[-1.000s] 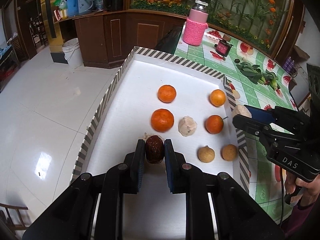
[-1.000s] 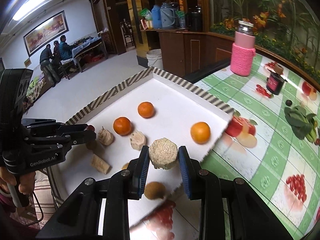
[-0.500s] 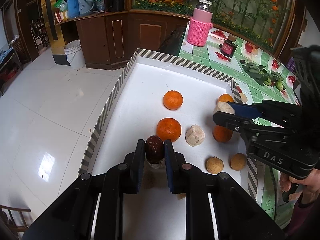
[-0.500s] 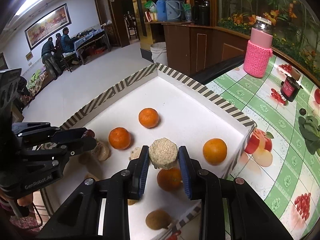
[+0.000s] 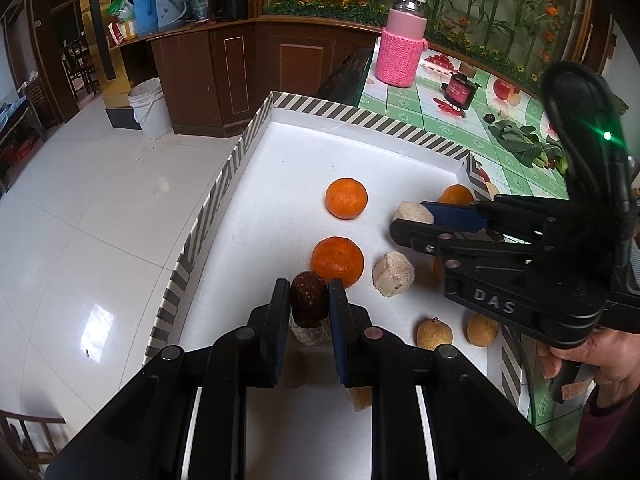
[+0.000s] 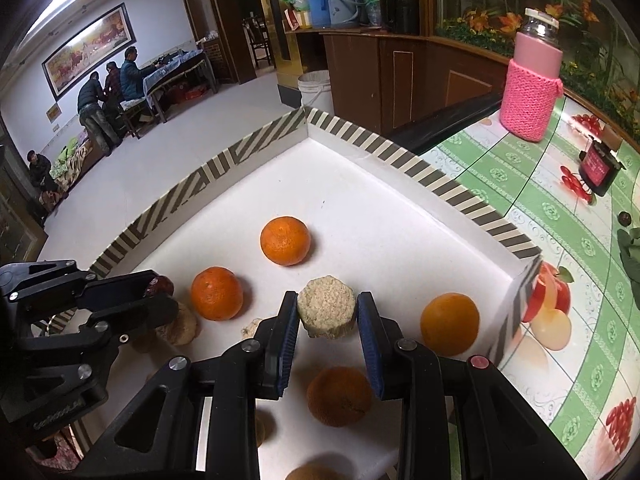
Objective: Organize fruits
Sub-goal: 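Open both grippers to drop the date and cake into the tray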
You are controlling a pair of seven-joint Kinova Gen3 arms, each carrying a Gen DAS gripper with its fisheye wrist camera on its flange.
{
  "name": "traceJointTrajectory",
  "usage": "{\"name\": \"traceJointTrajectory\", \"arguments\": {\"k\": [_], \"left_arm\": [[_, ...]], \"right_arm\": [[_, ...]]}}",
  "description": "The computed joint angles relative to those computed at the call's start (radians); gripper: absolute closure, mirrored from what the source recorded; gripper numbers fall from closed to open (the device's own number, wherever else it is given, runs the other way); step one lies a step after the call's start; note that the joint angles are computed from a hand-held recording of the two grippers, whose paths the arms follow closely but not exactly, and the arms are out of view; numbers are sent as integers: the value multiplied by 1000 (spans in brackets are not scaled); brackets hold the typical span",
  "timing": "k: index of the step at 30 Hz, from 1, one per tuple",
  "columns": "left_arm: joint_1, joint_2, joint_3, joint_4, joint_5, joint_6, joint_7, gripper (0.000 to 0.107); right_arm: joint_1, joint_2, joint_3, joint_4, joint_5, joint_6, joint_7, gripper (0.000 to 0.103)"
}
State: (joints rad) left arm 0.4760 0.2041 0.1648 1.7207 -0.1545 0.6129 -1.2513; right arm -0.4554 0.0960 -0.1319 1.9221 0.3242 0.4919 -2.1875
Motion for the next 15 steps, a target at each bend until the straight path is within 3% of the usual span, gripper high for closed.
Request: {"name": "traceJointTrajectory", "arguments": {"k": [7, 11, 15], "left_arm": [[29, 8, -14, -4, -49, -3, 55, 91], [61, 13, -30, -3, -114, -2, 122, 90], [73, 17, -35, -2, -148, 4, 170, 76]], "right_arm": [[-8, 17, 16, 14, 15, -27, -35, 72], [-1, -11, 14, 30, 9, -30, -49, 61], [5, -57, 1, 63, 40, -33, -107, 56]]}}
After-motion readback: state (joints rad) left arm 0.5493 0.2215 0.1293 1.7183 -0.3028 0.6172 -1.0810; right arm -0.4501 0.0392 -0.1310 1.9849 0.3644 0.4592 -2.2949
